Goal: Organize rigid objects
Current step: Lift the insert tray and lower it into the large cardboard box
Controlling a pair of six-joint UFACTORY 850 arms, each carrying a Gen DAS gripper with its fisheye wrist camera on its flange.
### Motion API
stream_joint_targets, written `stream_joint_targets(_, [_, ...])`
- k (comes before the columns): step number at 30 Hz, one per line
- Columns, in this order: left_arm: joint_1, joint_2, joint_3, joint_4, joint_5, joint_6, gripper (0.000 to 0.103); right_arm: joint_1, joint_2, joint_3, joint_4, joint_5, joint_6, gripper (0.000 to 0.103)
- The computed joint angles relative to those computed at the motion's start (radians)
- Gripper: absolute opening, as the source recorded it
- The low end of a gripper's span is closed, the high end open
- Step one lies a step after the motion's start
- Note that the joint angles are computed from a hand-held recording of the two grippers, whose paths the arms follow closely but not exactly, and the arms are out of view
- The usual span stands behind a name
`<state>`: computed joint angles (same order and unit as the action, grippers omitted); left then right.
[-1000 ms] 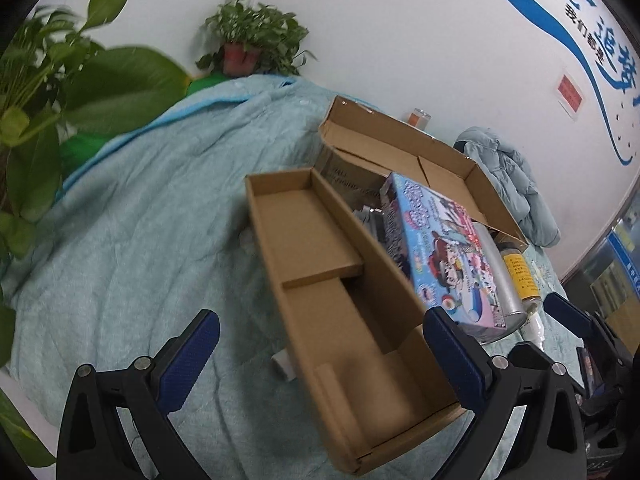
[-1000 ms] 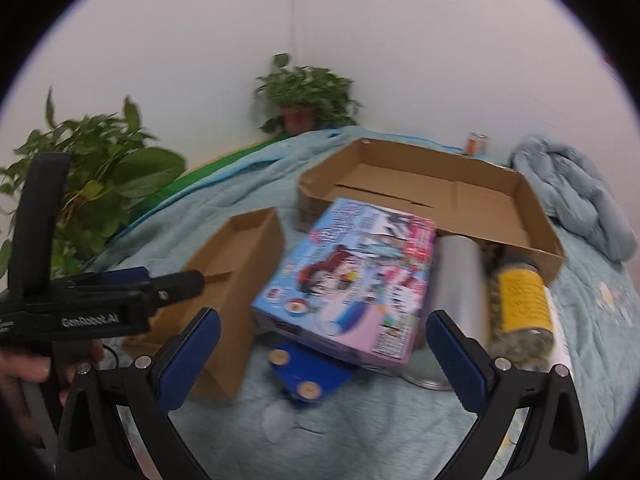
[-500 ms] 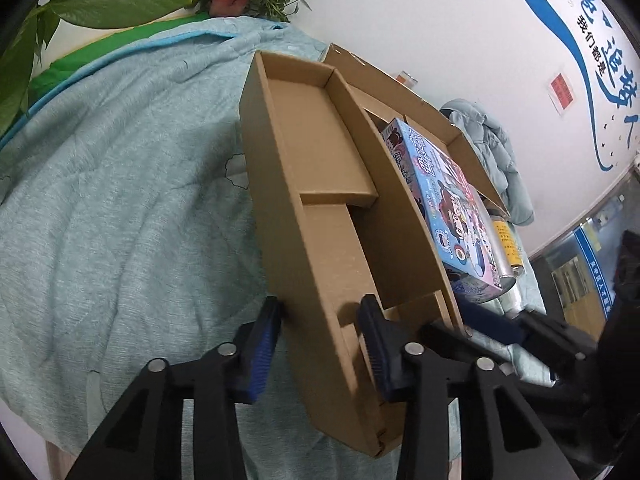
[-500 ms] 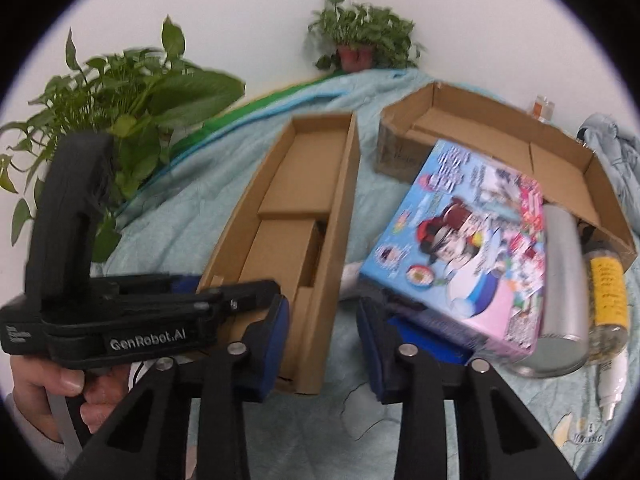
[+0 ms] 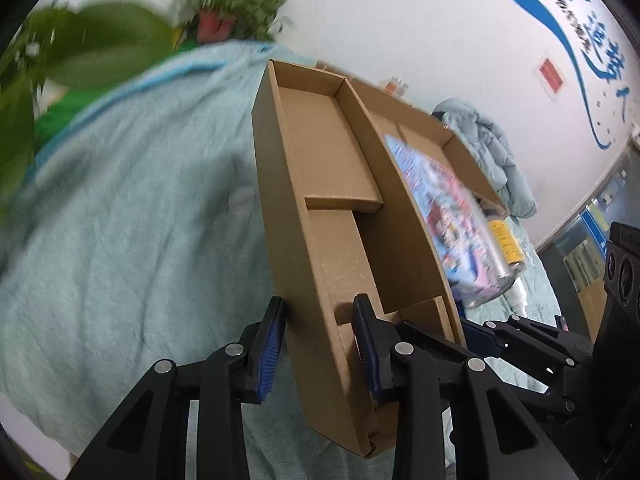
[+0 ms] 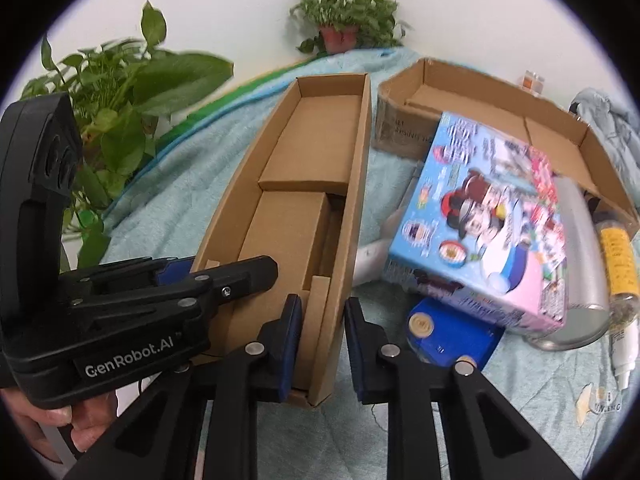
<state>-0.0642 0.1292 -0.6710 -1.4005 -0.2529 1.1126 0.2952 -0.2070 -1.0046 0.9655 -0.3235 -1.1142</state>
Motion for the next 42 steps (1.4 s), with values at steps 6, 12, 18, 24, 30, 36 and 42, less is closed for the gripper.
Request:
stream_joint_targets(6, [-0.037, 0.003, -0.122, 0.094, 0.053, -0.02, 0.031, -0.025, 0.026, -0.041, 0.244, 0.024, -0.2, 0.021])
stream_joint_targets(12, [-0.072, -0.135, -0.392, 0.334, 0.046, -0.157, 0.031, -0.058, -0.027, -0.187, 0.33, 0.056, -0.236, 0.021])
stream_joint_targets(18, [-0.08, -0.309, -0.681, 0.566, -0.005, -0.372, 0.031, -0.09, -0.141, -0.399, 0.135, 0.04, -0.004, 0.021])
stream_joint_targets(24, [-0.069, -0.519, -0.998, 0.825, -0.113, -0.652, 0.031, -0.111, -0.292, -0.626, -0.085, -0.055, 0.256, 0.021])
stream_joint_targets(30, [-0.056, -0.729, -1.273, 0.979, -0.237, -0.83, 0.031, -0.126, -0.451, -0.836, -0.224, -0.185, 0.431, 0.021])
stream_joint_targets(36, [-0.045, -0.858, -1.375, 1.041, -0.304, -0.902, 0.03, -0.13, -0.598, -1.017, -0.314, -0.326, 0.565, 0.021])
stream_joint_targets(42, [-0.031, -0.998, -1.493, 1.081, -0.38, -0.975, 0.03, -0.13, -0.751, -1.21, -0.379, -0.475, 0.677, 0.022])
